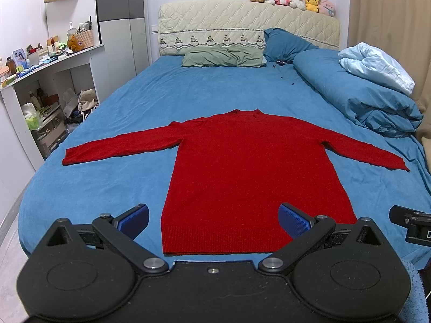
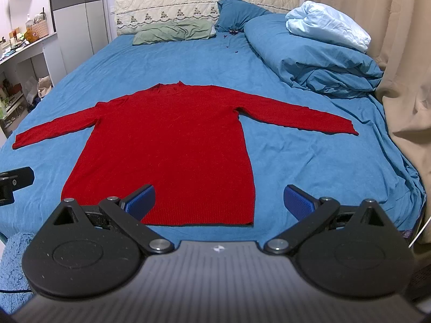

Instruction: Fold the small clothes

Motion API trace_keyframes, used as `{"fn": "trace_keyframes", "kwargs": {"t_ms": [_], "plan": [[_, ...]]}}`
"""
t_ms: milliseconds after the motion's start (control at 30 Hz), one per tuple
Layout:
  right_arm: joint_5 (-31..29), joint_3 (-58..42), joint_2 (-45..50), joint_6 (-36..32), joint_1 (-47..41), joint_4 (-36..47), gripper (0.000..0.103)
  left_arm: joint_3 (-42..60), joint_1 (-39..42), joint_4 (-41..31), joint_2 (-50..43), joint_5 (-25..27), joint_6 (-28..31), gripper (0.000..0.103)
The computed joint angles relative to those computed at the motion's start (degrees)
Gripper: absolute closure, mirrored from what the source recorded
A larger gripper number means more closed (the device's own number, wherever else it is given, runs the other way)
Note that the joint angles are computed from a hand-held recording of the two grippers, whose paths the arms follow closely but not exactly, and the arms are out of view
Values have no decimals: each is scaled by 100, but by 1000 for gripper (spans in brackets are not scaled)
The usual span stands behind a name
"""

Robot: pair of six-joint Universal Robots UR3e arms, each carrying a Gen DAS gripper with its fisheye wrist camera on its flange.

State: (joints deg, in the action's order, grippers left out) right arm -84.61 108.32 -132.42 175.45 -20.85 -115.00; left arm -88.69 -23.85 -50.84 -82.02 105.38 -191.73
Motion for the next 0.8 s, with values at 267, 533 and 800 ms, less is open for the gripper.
{"fn": "trace_keyframes", "kwargs": {"t_ms": [267,533,800], "plan": [[33,-58,0,-23,-27,66,0,-24,5,10,27,-23,-1,0],[29,-92,6,-22,-21,99,0,-17,43,5,39,-72,10,0],[-92,-125,85,34,121,25,0,-90,38,51,85,-60,4,0]]}}
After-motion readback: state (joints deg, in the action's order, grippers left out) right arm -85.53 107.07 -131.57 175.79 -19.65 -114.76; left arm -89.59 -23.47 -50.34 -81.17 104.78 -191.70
